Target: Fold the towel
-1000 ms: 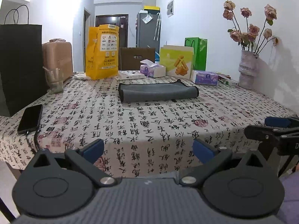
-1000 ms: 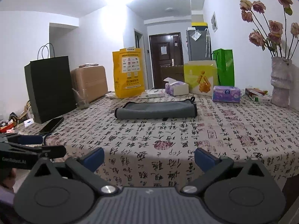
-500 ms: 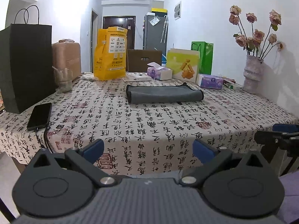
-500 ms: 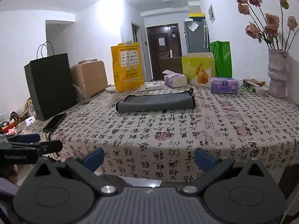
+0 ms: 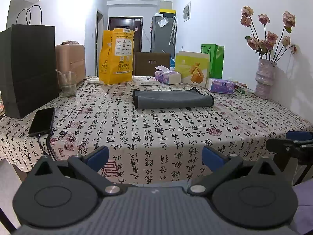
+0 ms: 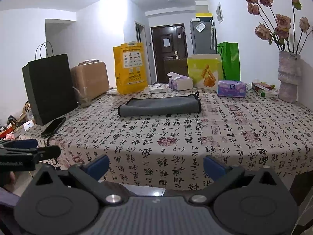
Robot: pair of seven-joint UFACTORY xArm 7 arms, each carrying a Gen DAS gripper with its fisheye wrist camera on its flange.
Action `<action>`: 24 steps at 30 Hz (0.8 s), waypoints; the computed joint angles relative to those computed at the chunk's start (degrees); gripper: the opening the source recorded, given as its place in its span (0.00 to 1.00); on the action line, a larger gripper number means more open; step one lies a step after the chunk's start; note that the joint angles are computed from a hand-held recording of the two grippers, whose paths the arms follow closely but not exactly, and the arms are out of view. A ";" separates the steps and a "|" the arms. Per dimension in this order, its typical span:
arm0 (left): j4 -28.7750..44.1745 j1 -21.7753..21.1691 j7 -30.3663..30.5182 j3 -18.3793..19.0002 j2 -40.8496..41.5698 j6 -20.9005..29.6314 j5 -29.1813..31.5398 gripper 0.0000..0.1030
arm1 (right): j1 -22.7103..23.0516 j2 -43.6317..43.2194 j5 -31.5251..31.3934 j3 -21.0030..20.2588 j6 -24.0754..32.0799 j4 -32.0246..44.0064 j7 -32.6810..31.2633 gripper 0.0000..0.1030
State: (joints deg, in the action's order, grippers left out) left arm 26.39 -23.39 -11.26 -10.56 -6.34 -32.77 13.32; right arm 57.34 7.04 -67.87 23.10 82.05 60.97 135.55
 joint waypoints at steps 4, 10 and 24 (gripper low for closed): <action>0.00 0.02 0.24 -0.10 -0.05 0.02 -0.25 1.00 | -0.01 -0.16 -0.14 0.00 -0.19 -0.20 0.17 1.00; -0.09 -0.13 0.24 -0.14 -0.15 -0.07 -0.25 1.00 | 0.03 -0.11 -0.63 0.07 -0.19 -0.18 0.25 1.00; -0.25 -0.33 1.83 -0.74 -0.19 -0.57 -2.63 1.00 | -0.16 -0.42 -0.80 0.14 -0.49 -0.51 0.05 1.00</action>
State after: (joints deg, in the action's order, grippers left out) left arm 26.14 -23.72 -9.43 -11.30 -6.53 -33.34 10.69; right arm 57.18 6.62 -68.67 23.24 81.56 60.46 135.60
